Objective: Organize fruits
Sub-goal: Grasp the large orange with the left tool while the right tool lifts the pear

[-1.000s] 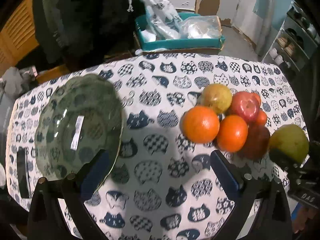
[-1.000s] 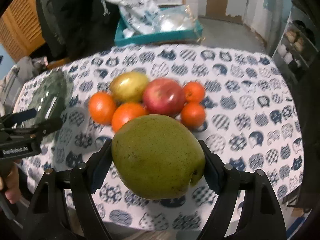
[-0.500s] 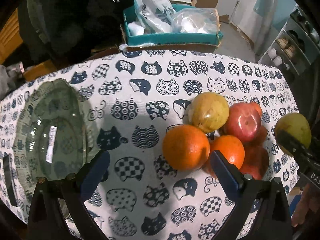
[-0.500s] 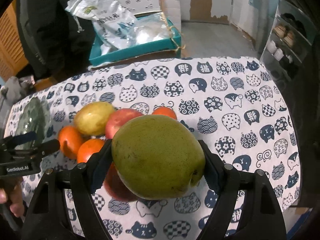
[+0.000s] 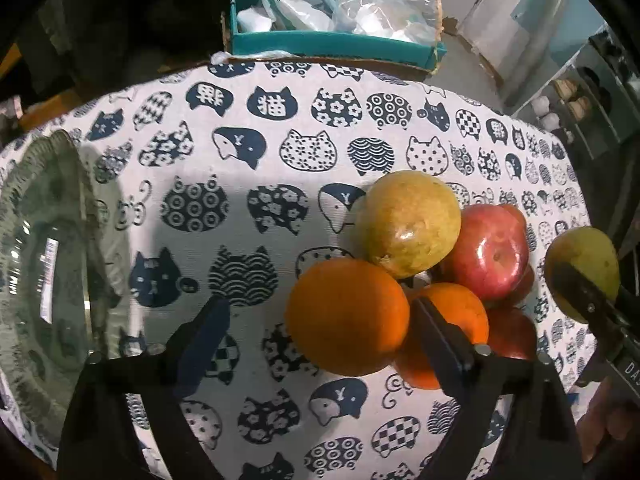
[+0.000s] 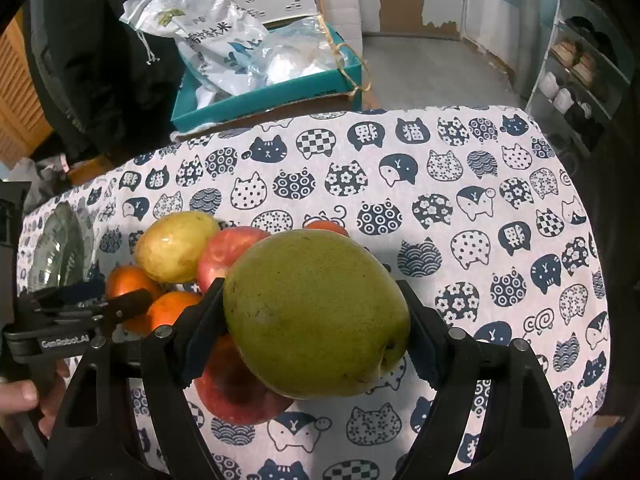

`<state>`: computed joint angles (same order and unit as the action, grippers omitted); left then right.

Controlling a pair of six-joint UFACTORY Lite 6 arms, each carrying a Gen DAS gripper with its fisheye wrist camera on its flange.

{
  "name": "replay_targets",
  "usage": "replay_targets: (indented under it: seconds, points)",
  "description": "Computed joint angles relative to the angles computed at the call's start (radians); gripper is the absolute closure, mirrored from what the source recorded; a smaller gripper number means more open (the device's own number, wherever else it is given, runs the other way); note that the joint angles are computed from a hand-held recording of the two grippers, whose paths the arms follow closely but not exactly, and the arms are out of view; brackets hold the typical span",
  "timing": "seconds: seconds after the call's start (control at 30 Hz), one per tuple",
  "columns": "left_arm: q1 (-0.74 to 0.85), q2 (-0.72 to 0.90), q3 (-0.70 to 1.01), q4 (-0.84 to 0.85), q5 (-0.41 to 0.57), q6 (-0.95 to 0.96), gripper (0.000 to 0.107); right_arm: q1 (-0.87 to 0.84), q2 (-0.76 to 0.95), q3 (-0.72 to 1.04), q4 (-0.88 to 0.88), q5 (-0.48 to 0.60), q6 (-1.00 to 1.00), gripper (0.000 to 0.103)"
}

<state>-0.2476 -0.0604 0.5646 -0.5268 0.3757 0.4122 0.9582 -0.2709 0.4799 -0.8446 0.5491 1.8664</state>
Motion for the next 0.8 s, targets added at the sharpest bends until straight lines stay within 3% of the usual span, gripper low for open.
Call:
replay_targets:
  seconds: [0.07, 0.17, 0.53, 0.8]
  points:
    - [0.024, 0.02, 0.008, -0.103, 0.023, 0.111, 0.024, -0.005, 0.002, 0.0, -0.001, -0.006, -0.004, 0.022]
    - [0.068, 0.038, 0.016, -0.236, 0.083, 0.251, 0.043, -0.015, 0.006, 0.002, 0.003, -0.011, -0.01, 0.022]
    - [0.016, -0.142, -0.052, 0.074, 0.02, -0.022, 0.044, 0.034, 0.031, 0.069, 0.005, 0.076, -0.028, 0.022]
    - [0.066, -0.343, -0.062, 0.213, 0.085, -0.104, 0.044, 0.098, 0.024, 0.152, -0.004, 0.198, -0.042, 0.022]
